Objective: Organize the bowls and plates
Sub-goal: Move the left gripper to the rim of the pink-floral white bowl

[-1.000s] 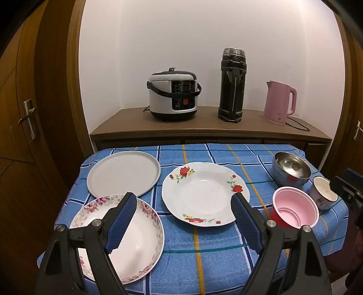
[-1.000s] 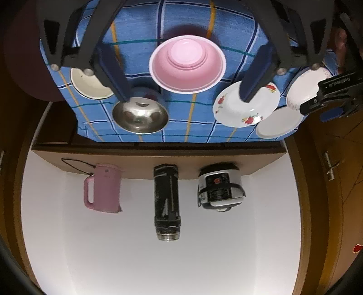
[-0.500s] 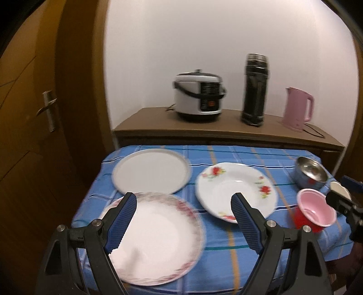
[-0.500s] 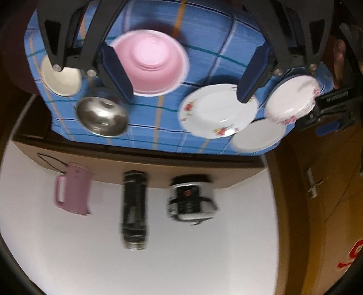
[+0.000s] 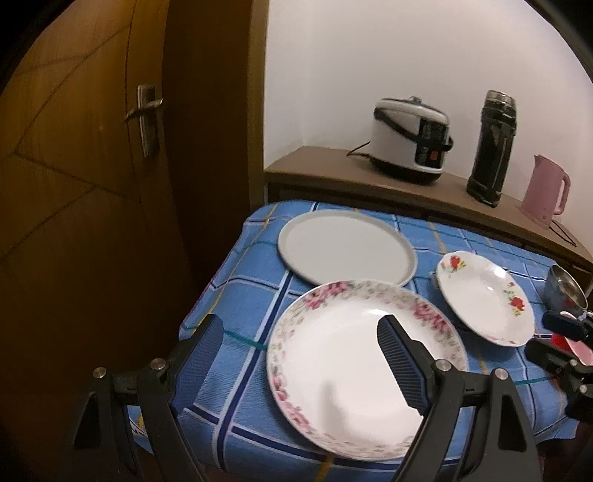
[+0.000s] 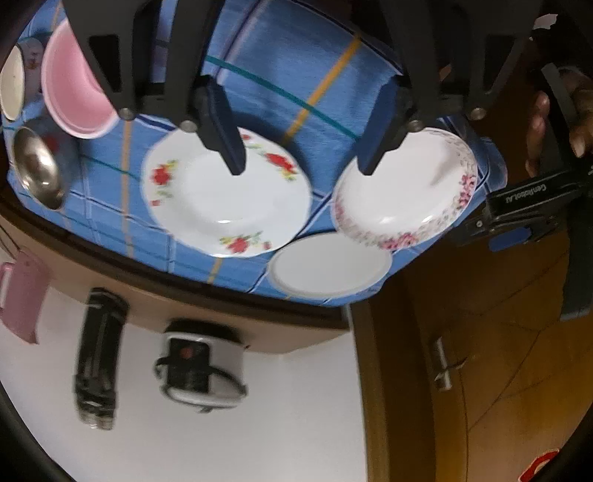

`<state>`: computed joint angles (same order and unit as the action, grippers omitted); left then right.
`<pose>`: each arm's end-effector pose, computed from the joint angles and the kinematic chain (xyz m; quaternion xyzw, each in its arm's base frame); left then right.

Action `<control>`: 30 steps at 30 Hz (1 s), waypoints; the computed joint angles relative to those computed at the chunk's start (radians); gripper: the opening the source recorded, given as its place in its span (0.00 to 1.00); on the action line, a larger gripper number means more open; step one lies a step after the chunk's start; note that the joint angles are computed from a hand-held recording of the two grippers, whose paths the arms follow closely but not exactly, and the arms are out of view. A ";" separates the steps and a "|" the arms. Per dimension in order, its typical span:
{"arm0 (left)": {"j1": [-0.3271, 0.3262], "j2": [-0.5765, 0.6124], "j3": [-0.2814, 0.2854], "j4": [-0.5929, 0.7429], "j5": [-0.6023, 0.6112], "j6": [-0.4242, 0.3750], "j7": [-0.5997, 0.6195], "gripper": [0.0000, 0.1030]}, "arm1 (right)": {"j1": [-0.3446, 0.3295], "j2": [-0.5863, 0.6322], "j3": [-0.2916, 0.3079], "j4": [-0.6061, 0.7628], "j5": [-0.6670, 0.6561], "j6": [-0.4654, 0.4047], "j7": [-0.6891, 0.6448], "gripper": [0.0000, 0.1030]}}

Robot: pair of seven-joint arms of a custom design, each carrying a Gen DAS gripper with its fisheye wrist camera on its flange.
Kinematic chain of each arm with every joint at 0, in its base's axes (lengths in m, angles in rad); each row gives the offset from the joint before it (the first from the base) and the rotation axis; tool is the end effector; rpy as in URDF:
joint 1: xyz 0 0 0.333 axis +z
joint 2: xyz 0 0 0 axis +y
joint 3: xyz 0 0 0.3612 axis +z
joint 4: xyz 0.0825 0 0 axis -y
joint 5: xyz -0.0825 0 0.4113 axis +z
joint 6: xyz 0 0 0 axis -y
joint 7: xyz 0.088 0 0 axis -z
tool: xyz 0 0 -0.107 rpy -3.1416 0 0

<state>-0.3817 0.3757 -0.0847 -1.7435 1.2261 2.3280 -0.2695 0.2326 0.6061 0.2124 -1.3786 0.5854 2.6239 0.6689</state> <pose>0.6511 -0.3018 0.4184 -0.7835 0.4245 -0.2438 0.3828 0.7594 0.2970 0.4621 -0.8579 0.3244 -0.1138 0.3819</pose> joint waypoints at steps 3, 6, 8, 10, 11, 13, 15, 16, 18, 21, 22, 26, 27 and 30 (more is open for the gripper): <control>0.019 -0.005 0.006 -0.023 0.001 0.039 -0.018 0.84 | 0.025 0.028 -0.015 0.040 -0.036 -0.045 0.032 0.50; 0.032 -0.010 0.008 -0.039 -0.007 0.063 -0.030 0.84 | 0.048 0.053 -0.032 0.075 -0.074 -0.069 0.069 0.46; 0.041 -0.011 0.009 -0.049 -0.015 0.078 -0.040 0.84 | 0.058 0.069 -0.037 0.096 -0.094 -0.080 0.088 0.45; 0.048 -0.013 0.012 -0.060 -0.016 0.095 -0.050 0.84 | 0.068 0.081 -0.041 0.111 -0.113 -0.091 0.105 0.43; 0.051 -0.014 0.013 -0.066 -0.013 0.107 -0.055 0.84 | 0.069 0.086 -0.040 0.118 -0.120 -0.096 0.107 0.43; 0.053 -0.015 0.015 -0.073 -0.004 0.116 -0.063 0.84 | 0.075 0.096 -0.042 0.131 -0.135 -0.112 0.117 0.40; 0.057 -0.018 0.018 -0.083 0.012 0.138 -0.079 0.83 | 0.081 0.105 -0.044 0.140 -0.148 -0.118 0.125 0.39; 0.060 -0.020 0.018 -0.088 0.018 0.148 -0.082 0.79 | 0.084 0.110 -0.045 0.145 -0.154 -0.120 0.129 0.39; 0.066 -0.016 0.016 -0.089 0.018 0.168 -0.077 0.70 | 0.089 0.119 -0.050 0.157 -0.168 -0.130 0.141 0.37; 0.072 -0.007 0.016 -0.085 0.004 0.192 -0.065 0.67 | 0.094 0.133 -0.053 0.176 -0.183 -0.145 0.155 0.33; 0.072 -0.006 0.018 -0.086 0.003 0.198 -0.066 0.66 | 0.094 0.136 -0.053 0.180 -0.185 -0.148 0.156 0.32; 0.073 -0.002 0.024 -0.086 -0.004 0.214 -0.065 0.62 | 0.096 0.146 -0.051 0.194 -0.193 -0.157 0.161 0.32; 0.075 -0.001 0.024 -0.085 -0.009 0.222 -0.062 0.59 | 0.096 0.149 -0.051 0.199 -0.195 -0.160 0.163 0.31; 0.080 0.006 0.026 -0.084 -0.028 0.246 -0.049 0.52 | 0.097 0.158 -0.049 0.213 -0.198 -0.170 0.166 0.30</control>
